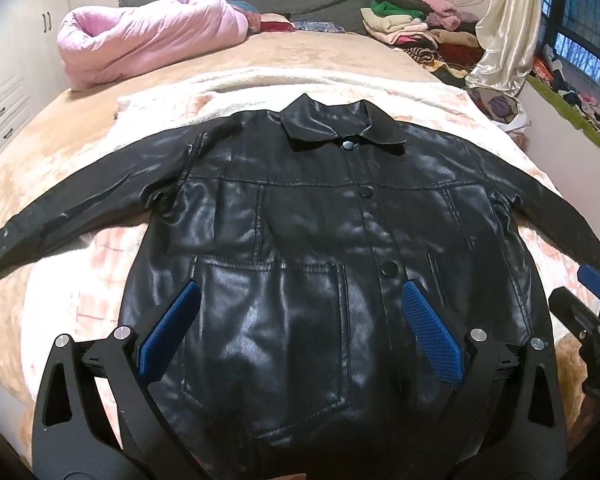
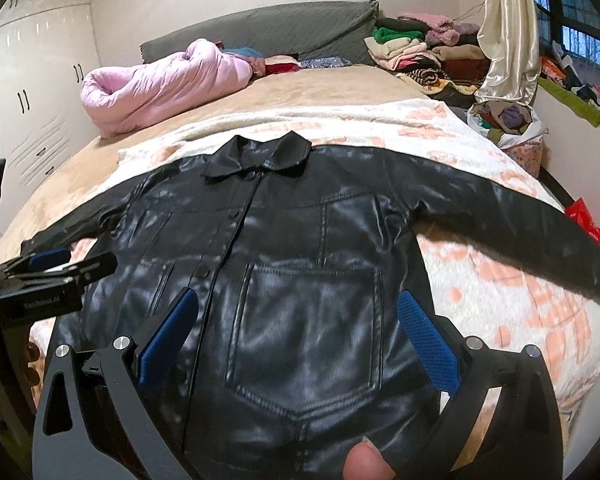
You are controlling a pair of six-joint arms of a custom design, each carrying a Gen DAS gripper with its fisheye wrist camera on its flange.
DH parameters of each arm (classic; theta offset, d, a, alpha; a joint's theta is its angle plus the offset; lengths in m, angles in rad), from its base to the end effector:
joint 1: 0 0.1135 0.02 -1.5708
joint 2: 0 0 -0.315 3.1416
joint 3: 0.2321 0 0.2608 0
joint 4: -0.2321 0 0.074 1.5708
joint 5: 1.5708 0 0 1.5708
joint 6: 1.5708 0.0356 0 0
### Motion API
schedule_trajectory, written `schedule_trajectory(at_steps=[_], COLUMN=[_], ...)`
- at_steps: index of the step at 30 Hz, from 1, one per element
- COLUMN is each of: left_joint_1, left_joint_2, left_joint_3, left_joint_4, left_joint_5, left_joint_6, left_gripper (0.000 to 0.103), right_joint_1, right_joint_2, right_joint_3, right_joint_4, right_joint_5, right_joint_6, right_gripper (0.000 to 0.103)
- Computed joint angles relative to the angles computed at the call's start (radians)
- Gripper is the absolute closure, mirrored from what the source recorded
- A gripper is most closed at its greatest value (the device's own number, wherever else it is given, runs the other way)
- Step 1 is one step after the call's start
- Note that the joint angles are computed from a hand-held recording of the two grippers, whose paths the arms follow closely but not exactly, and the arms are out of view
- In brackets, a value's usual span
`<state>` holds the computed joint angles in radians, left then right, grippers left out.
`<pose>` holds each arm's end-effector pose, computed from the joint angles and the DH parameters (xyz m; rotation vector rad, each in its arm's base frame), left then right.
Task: Fold large clothes
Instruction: 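Move the right tool to the jacket sleeve and grasp its cuff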
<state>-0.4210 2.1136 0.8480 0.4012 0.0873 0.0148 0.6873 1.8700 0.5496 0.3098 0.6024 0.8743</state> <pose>0.3522 -0.1611 0.0759 0.5685 2.3850 -0.2872 0.2360 0.1676 0.0959 0.4257 2.3049 -0.0425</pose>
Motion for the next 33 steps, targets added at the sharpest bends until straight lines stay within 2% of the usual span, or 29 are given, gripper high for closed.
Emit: schedule_trajectory(at_steps=[6, 20, 33], left_joint_1=[-0.006, -0.04, -0.068], left_joint_2=[0.024, 0.062, 0.15], left_joint_3=[0.064, 0.197, 0.448], left_joint_4=[-0.043, -0.132, -0.295], left_joint_5=[0.003, -0.013, -0.019], left_joint_6=[-0.008, -0.013, -0.093], left_gripper=[0.009, 0.009, 0.009], right_joint_1=[-0.068, -0.167, -0.348], right_joint_2=[0.006, 0.005, 0.029], right_joint_3=[0.024, 0.089, 0.168], right_joint_4=[0.021, 0.016, 0.04], right_joint_5=[-0.047, -0.066, -0.056], right_joint_6=[-0.054, -0.116, -0.174], right_gripper=[0.004, 0.004, 0.004])
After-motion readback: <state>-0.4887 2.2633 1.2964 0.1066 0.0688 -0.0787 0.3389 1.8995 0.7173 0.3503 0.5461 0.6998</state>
